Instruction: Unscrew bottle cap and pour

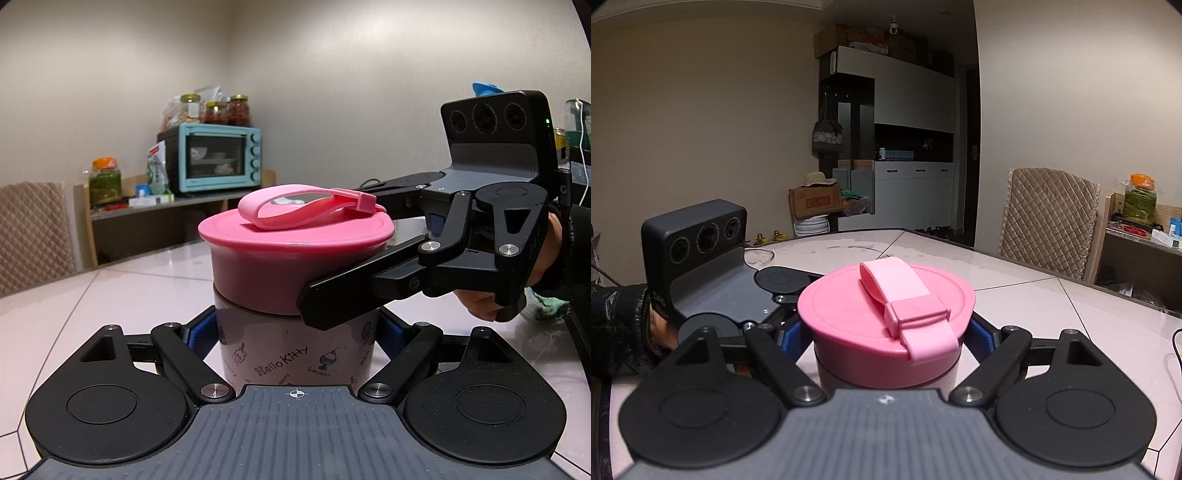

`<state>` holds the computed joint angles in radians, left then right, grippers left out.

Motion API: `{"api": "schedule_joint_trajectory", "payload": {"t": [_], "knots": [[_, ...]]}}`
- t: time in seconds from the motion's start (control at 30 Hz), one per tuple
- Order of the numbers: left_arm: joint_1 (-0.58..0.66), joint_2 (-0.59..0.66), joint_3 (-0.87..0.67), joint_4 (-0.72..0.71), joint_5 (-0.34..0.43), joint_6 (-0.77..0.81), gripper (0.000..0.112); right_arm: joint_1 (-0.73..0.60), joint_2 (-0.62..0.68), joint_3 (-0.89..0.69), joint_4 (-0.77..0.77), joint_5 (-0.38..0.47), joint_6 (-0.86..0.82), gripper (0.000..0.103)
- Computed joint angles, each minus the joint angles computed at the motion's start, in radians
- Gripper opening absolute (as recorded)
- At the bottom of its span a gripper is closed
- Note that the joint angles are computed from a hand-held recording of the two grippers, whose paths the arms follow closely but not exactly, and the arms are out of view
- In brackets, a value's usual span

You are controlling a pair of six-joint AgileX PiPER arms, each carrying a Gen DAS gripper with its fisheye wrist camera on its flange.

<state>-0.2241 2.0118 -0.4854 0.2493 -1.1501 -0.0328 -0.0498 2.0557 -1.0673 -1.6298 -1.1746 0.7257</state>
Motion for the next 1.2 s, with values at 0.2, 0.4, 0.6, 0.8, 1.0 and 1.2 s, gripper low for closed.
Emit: {"api": "schedule_joint_trajectory", "payload": {"t": [0.2,0.4,0.6,0.8,1.0,1.2], "knots": [[0.002,0.002,-0.004,0.002,0.002,-0.001,0.089,-0.001,-0.020,0.020,0.010,0.020,0.025,0.088],[-0.005,0.001,-0.005,-0.006,0.004,-0.001,0.089,0.018,-0.132,0.191,0.163,0.116,-0.058,0.101],[-0.010,0.002,-0.006,-0.013,0.005,0.000,0.089,0.066,-0.244,0.376,0.393,0.212,-0.135,0.102],[-0.015,0.004,-0.006,-0.019,0.004,0.000,0.089,0.175,-0.280,0.524,0.779,0.242,-0.319,0.102],[-0.019,0.003,-0.002,-0.024,0.001,0.001,0.089,0.293,-0.267,0.584,1.084,0.230,-0.490,0.103],[-0.022,0.002,0.005,-0.028,-0.004,0.002,0.089,0.371,-0.250,0.610,1.268,0.205,-0.557,0.103]]}}
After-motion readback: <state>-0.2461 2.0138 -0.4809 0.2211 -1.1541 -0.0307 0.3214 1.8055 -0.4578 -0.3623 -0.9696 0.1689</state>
